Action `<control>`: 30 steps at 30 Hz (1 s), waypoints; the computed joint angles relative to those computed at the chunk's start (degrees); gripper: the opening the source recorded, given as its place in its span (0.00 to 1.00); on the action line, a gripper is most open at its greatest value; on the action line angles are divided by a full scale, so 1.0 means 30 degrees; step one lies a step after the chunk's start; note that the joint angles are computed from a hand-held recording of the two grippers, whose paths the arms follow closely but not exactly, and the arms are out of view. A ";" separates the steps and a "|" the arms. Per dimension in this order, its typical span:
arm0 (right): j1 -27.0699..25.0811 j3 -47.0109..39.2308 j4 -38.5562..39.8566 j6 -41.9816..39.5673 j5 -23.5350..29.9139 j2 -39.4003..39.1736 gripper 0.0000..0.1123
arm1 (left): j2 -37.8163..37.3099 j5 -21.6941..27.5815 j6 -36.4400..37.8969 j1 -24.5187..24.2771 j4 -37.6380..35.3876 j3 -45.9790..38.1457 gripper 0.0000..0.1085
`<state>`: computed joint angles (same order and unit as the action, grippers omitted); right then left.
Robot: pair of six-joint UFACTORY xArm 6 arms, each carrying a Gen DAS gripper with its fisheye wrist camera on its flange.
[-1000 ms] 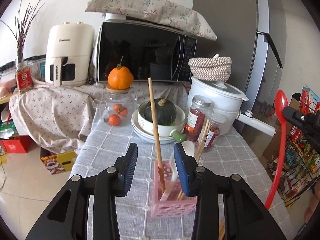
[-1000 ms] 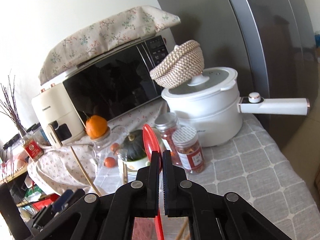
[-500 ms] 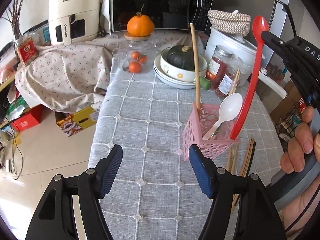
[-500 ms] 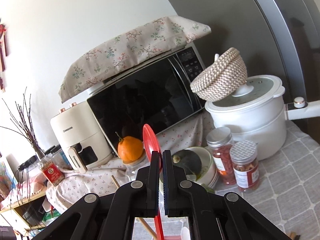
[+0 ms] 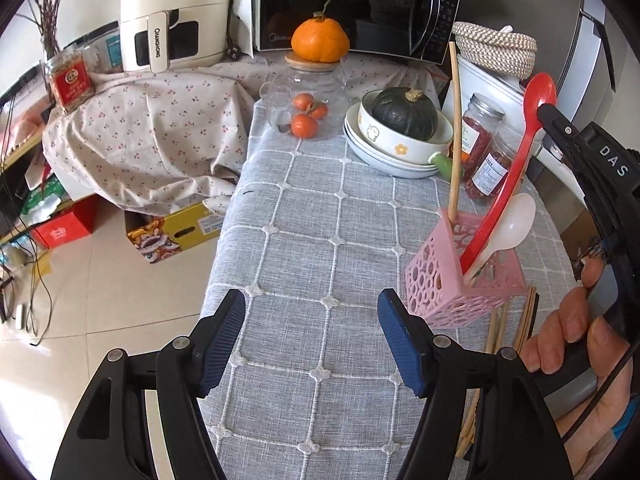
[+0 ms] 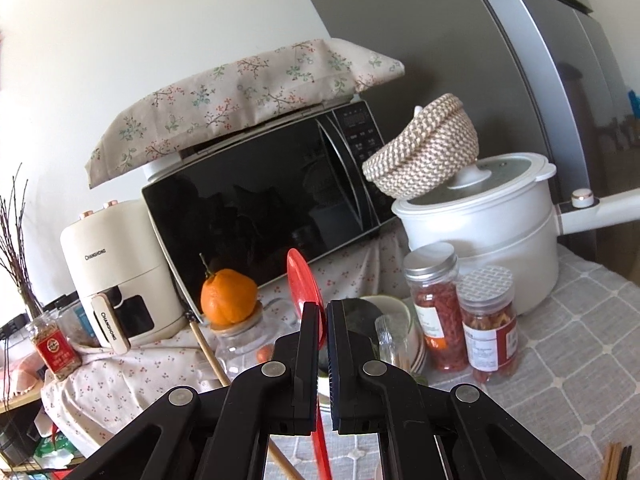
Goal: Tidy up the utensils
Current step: 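Lower the red spoon into the pink basket and open the right tool, then grasp a black chopstick with the right tool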
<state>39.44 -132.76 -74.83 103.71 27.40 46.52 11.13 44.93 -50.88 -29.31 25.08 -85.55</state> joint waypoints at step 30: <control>-0.2276 1.6220 1.3266 -1.2016 0.1014 -1.2194 0.73 | 0.1821 0.1891 0.1899 -0.2593 -0.2385 -0.2330 0.81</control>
<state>32.61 -84.10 -35.03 67.66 30.44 9.93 16.59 50.60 -45.18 -37.09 17.93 -92.54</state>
